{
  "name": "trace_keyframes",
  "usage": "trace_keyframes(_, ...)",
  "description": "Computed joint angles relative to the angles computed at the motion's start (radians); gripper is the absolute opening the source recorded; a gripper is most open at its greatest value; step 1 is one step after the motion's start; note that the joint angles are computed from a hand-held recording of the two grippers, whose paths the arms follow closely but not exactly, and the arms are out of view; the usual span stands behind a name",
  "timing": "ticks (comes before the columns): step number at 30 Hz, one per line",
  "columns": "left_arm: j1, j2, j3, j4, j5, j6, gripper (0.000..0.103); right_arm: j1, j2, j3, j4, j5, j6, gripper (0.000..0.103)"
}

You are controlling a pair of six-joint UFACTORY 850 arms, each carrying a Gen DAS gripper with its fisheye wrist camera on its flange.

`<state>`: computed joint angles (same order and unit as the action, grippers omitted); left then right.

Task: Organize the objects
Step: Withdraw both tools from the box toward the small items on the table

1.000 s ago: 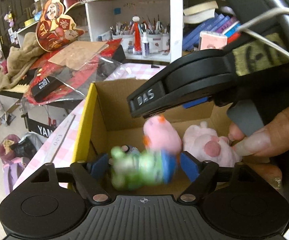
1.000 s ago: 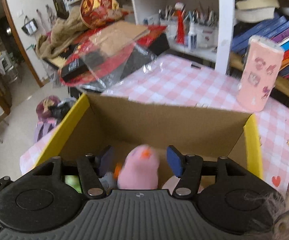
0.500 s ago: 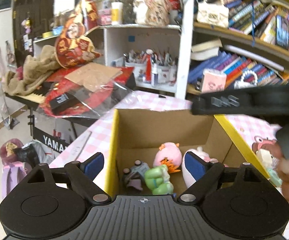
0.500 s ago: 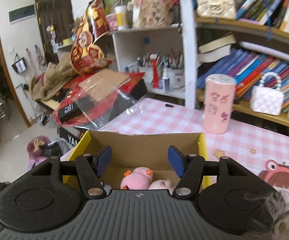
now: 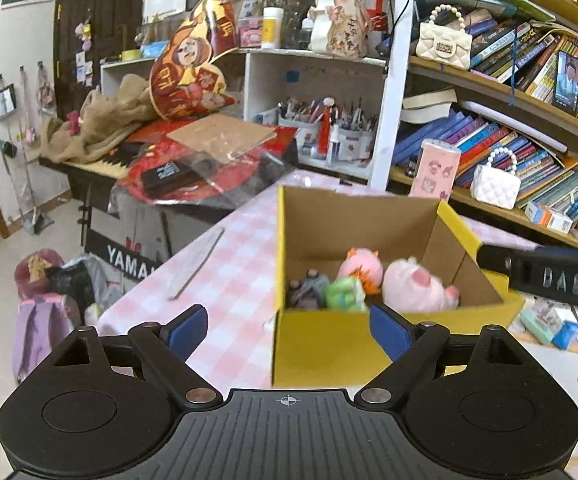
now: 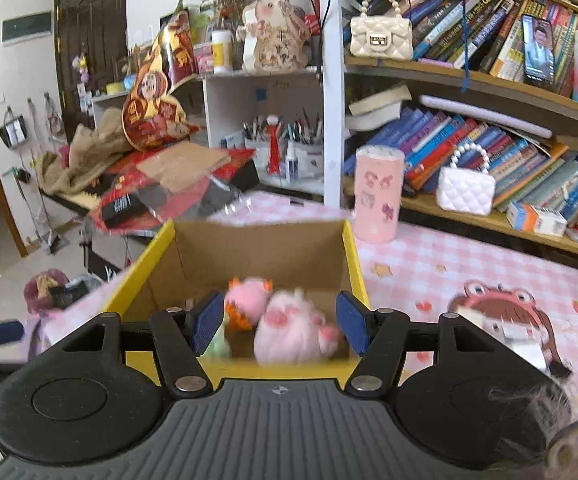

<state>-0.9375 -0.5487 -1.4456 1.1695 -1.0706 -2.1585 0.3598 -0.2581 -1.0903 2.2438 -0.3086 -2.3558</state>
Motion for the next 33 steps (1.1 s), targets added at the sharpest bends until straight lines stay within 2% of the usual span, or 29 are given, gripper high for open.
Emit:
trace_keyframes(4,-0.029,0.017,0.031,-0.034,-0.009,-0.006,0.090,0.014,0.062,0.098,0.087,0.031,-0.093,0.061)
trace_keyframes(9,-0.065,0.031,0.061,-0.070,-0.006,-0.013,0.090,0.042,0.147,0.226,0.366,0.051,-0.379,0.061)
trace_keyframes(15,-0.101,0.036,0.072,-0.090,0.002,-0.014,0.090,0.059,0.221,0.319,0.554,0.073,-0.542,0.061)
trace_keyframes(33,-0.158,0.016,0.054,-0.097,0.062,0.018,0.095,0.029,0.353,0.465,0.812,0.117,-0.729,0.062)
